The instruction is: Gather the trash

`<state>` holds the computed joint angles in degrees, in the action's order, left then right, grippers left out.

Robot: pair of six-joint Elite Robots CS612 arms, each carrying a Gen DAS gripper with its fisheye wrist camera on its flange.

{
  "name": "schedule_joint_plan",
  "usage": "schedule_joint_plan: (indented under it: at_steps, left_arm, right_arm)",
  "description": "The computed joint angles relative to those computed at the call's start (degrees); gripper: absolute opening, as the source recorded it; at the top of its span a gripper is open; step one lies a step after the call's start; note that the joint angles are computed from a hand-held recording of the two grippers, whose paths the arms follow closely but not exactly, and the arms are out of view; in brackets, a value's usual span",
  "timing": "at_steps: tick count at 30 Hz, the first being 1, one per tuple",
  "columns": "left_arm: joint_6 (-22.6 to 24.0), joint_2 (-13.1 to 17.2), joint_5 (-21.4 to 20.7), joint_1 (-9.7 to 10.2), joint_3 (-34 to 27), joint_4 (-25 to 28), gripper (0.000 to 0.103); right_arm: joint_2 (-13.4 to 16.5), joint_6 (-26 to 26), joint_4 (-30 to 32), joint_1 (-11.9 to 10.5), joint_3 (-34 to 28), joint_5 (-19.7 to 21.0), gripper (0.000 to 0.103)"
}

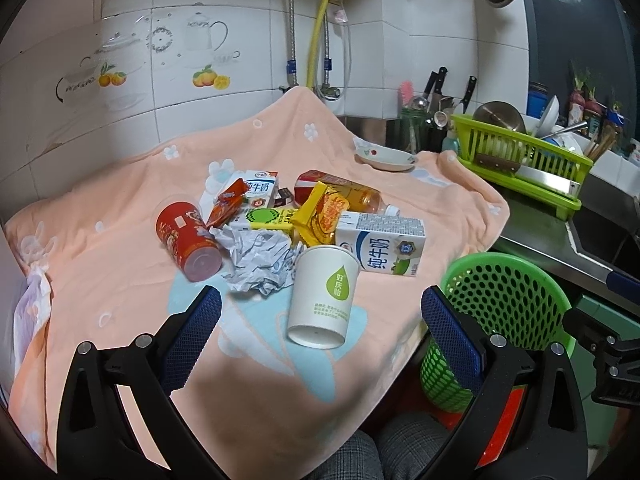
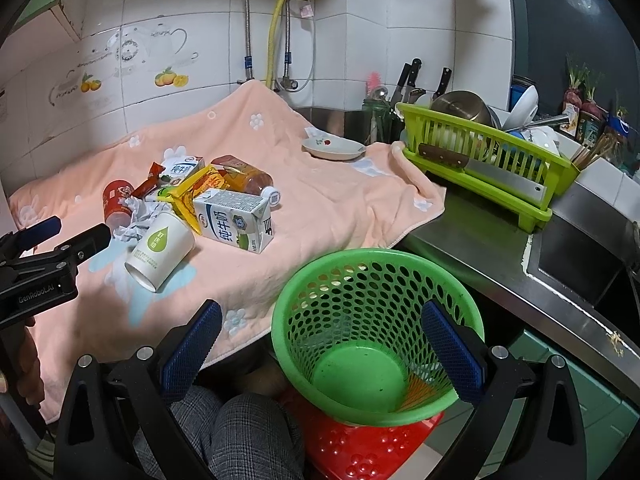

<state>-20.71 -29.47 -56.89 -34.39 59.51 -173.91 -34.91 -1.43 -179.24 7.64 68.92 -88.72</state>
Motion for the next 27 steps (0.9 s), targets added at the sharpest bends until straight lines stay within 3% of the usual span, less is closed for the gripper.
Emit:
schedule_joint_plan:
  at_steps: [27]
  left_arm:
    - [1.2,0.5,-0.1,-0.01,-1.2,0.8,0.098]
  right_arm:
    - [0.5,-0.2,0.9,0.1,-1.0,0.1,0.097]
